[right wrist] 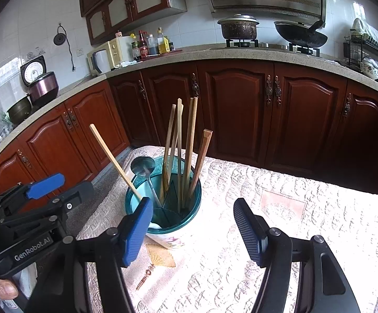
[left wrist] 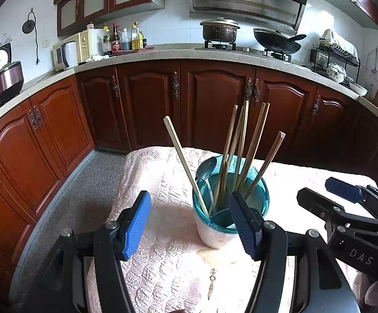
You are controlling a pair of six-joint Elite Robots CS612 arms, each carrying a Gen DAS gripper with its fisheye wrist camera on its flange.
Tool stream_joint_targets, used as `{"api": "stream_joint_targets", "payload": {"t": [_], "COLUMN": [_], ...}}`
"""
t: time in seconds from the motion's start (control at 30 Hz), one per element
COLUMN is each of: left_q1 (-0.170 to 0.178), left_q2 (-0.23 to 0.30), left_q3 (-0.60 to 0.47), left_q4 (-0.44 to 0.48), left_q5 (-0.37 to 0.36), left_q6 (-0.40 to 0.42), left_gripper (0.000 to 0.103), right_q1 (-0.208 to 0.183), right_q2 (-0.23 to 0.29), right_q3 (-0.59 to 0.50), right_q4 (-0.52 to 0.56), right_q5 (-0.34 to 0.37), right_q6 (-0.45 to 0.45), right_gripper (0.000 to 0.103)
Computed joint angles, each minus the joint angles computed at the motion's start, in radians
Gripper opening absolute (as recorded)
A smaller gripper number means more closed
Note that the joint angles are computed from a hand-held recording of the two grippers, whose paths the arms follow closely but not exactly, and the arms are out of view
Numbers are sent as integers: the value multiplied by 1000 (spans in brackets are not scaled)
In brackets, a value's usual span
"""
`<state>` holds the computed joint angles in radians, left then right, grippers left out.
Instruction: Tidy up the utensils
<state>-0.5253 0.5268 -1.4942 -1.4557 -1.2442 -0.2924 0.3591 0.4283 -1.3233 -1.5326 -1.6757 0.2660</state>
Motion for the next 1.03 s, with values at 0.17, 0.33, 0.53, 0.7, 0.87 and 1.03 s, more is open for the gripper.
{"api": "stream_joint_targets", "payload": {"t": [0.17, 0.33, 0.53, 0.7, 0.87, 1.03], "left_q1": [-1, -2, -3, -3, -2, -4], "left_q2": [1, 1, 2, 3, 5, 11], "left_q3": [-1, -1, -2, -3, -3, -6], "left_q4": [4, 3, 0, -1, -11, -32], "left_q5": [2, 0, 2, 0, -10, -7], "left_q6": [0, -1, 5, 6, 16, 31], "left_gripper": [63, 63, 63, 63, 63, 63], "right_q1": [0, 1, 0, 1, 0, -2], "right_q2": [1, 2, 1, 1, 2, 9], "right_q3": [-1, 1, 1, 0, -2, -11], "right_q4": [-2, -6, -1, -1, 4, 9], "right_q5": [1, 1, 3, 5, 5, 3], "right_q6": [2, 2, 5, 2, 4, 7], "right_gripper": [68, 68, 68, 68, 68, 68]}}
